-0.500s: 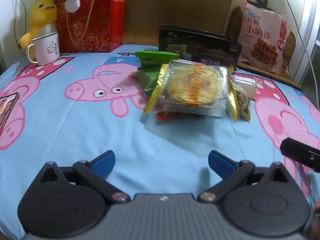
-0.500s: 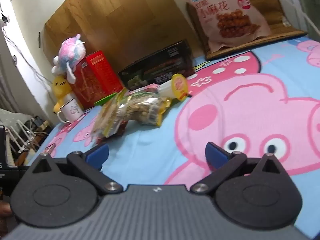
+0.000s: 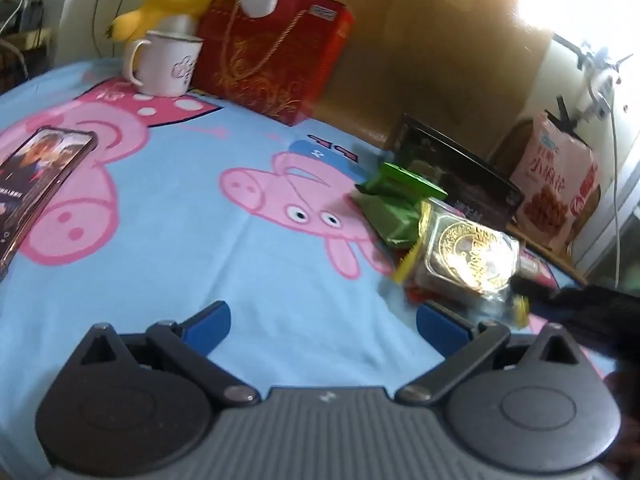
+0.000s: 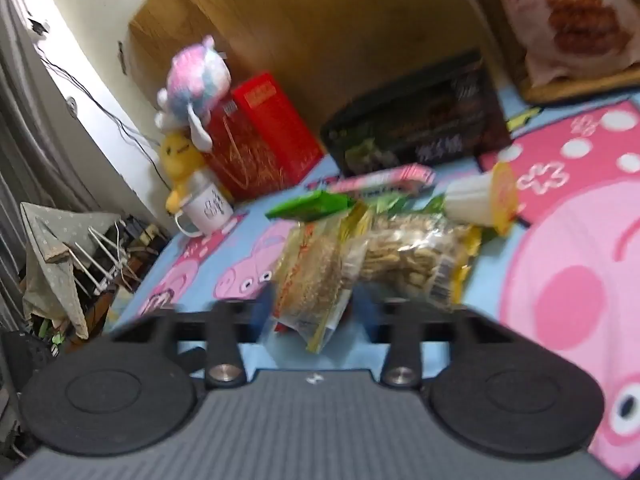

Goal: Organize snacks
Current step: 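Grasp the wrapped round mooncake with the left gripper, then carry the mooncake into the open black tin box and open the left gripper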

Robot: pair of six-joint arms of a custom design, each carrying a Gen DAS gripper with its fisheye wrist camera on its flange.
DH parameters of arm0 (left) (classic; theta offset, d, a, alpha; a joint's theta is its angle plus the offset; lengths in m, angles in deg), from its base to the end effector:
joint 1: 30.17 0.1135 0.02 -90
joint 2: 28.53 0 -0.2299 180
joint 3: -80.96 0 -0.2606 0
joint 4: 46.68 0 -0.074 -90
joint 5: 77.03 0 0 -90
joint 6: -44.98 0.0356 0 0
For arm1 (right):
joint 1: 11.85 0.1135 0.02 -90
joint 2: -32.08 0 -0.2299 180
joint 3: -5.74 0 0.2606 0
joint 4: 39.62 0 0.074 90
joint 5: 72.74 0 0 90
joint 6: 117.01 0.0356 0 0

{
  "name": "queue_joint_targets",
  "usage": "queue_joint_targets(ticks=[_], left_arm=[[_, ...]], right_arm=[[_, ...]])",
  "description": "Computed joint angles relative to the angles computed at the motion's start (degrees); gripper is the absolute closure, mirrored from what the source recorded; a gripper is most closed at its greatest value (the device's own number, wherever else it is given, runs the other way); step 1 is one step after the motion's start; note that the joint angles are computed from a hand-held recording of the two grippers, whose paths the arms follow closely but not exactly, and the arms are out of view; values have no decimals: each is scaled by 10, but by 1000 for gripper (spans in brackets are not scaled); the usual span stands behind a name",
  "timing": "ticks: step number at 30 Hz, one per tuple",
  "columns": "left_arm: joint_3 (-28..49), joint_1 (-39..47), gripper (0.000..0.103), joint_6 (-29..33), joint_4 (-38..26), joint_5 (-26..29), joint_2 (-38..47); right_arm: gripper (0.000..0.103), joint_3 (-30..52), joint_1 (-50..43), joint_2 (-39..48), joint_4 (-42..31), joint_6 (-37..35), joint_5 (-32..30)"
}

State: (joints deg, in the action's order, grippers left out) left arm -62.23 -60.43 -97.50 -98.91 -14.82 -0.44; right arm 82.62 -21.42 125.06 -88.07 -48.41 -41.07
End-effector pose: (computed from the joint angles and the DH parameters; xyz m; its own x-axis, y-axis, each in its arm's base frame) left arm 0.1390 -0.0619 0.1886 -0.4841 -0.5299 -0.6963 -0.3780 0.8443 -0.3797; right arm 0.3227 -0.0237 0.1871 -0.7293 -0.0713 -0.6805 -0.5794 0.5934 0.5587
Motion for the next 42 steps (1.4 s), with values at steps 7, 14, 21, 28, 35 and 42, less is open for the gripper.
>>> queue_joint_targets(ticks=[7,14,21,28,35,42], left_arm=[[6,63,14,83,68,106,12],[34,-4,26,149,193,198,130],[60,-58,29,132,187,188,175],[64,-4,58,115,201,269,218],[124,-3,62,164,160,241,202],[305,73,62,283,202,255,371]], right_arm=[[90,60,-73,39,-174,-156,-10],[82,102,-199,48,-296,-357,10],[28,56,-183,5,-255,-516,27],[33,11,-62,28,-151,-578,74],[58,51,-24,33,-143,-555,44],[59,170,8,94,-31,-371,4]])
